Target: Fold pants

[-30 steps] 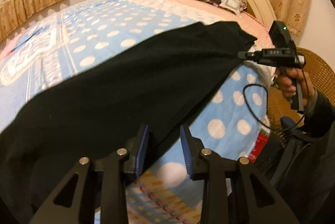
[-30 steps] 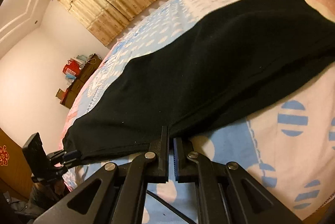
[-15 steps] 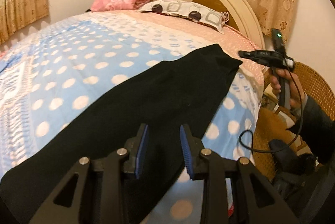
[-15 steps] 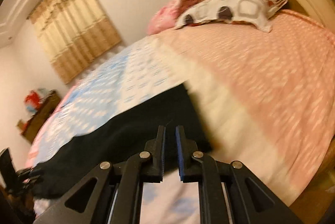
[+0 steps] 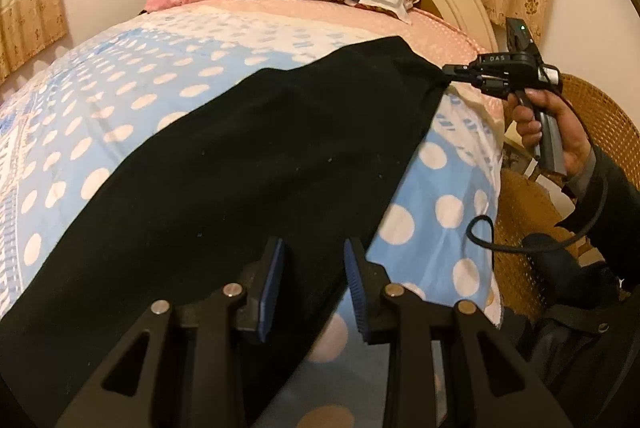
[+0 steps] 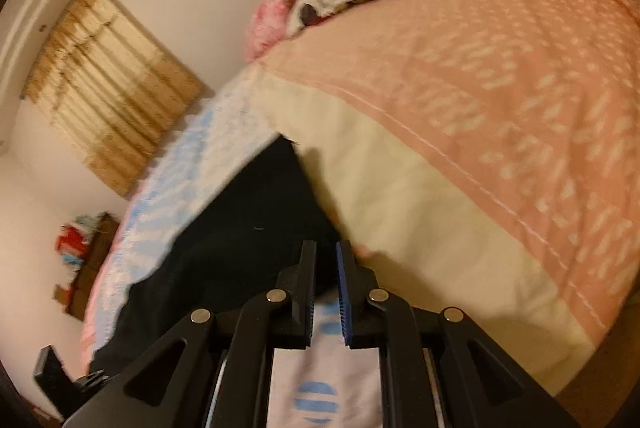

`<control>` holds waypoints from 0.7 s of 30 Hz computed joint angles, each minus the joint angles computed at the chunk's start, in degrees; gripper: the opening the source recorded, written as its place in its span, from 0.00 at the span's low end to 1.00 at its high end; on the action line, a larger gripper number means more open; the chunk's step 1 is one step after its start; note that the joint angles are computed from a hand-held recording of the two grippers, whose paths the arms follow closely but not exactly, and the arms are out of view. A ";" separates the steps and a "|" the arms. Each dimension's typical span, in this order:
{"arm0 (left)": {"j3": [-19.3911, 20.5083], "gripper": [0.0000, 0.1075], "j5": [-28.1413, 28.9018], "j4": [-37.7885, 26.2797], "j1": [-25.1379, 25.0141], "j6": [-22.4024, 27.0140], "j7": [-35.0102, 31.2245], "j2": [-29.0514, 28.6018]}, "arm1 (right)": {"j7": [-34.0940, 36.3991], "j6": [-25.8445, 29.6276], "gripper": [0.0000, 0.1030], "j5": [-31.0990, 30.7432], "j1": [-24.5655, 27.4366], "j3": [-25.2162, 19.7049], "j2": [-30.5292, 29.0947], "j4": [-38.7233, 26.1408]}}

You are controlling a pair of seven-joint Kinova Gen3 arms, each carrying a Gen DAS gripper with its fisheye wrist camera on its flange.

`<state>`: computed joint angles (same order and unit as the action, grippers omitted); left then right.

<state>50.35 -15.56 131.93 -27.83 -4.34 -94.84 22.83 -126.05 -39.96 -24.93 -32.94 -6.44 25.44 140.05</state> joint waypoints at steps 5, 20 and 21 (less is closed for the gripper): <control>0.99 0.31 -0.79 0.72 -1.61 -1.11 0.19 0.89 | -2.34 0.92 0.10 -1.87 -5.66 5.38 -1.40 0.42; 3.79 0.31 -4.30 0.87 -5.03 -1.81 1.86 3.23 | -9.25 -1.48 0.10 9.12 5.42 -13.46 7.48 -8.31; 3.80 0.31 -4.47 1.00 -5.16 -2.09 1.85 3.36 | -9.42 -2.51 0.10 8.61 4.89 -13.27 7.70 -8.05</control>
<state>54.16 -20.03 132.92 -32.99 -6.43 -92.99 26.19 -135.47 -42.47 -16.32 -28.05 -19.71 33.14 132.00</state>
